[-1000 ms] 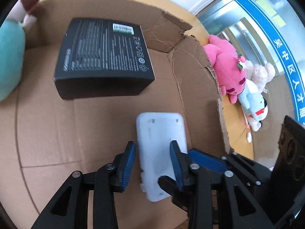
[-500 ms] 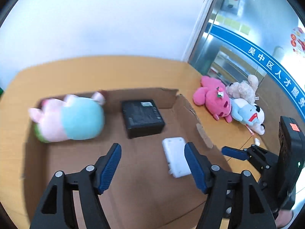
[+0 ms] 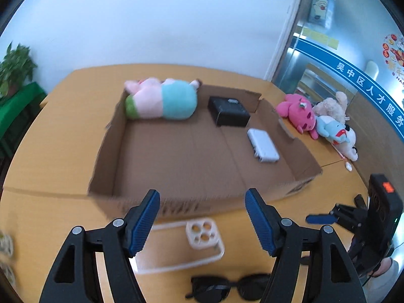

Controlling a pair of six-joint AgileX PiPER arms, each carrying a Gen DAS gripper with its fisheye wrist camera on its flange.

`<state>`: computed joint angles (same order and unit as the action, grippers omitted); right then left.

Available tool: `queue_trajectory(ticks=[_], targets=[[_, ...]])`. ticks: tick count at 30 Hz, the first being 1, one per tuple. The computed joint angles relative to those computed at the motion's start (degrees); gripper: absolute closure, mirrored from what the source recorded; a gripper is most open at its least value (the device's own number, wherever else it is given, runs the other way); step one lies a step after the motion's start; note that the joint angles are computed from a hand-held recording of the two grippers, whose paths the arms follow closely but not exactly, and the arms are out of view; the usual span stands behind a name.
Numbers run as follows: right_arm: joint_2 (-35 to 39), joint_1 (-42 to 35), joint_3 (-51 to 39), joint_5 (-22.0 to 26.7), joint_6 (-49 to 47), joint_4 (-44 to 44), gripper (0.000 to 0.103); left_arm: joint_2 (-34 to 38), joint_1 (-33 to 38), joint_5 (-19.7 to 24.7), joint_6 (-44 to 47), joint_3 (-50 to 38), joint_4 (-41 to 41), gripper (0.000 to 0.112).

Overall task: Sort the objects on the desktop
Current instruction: 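Move both grippers to the black sunglasses on the table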

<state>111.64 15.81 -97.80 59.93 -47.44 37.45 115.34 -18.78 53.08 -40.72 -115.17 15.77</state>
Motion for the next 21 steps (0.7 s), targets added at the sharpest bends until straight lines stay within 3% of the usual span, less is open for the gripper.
queue_trajectory(ticks=[5, 12, 17, 20, 21], targets=[[-1.2, 4.5, 10.3, -3.7, -6.4, 2.5, 0.022, -8.5, -1.9, -8.8, -8.6, 19.2, 0.4, 0.044], [-1.9, 9.4, 15.6, -10.0, -9.1, -0.2, 0.024, -12.4, -3.8, -17.4, -11.9, 32.4, -5.0, 0.044], [-5.4, 12.2, 21.9, -18.1, -10.1, -2.4, 0.023, -12.6, -4.1, -23.7, -9.1, 37.9, -13.8, 0.044], [-7.5, 14.4, 25.0, -23.4, -6.4, -6.1, 0.031, -12.3, -3.7, -28.6, -1.6, 40.7, -24.4, 0.044], [-8.0, 14.7, 25.7, -24.2, -5.9, -5.9, 0.039, -11.7, -4.0, -29.3, 0.2, 40.7, -26.7, 0.044]])
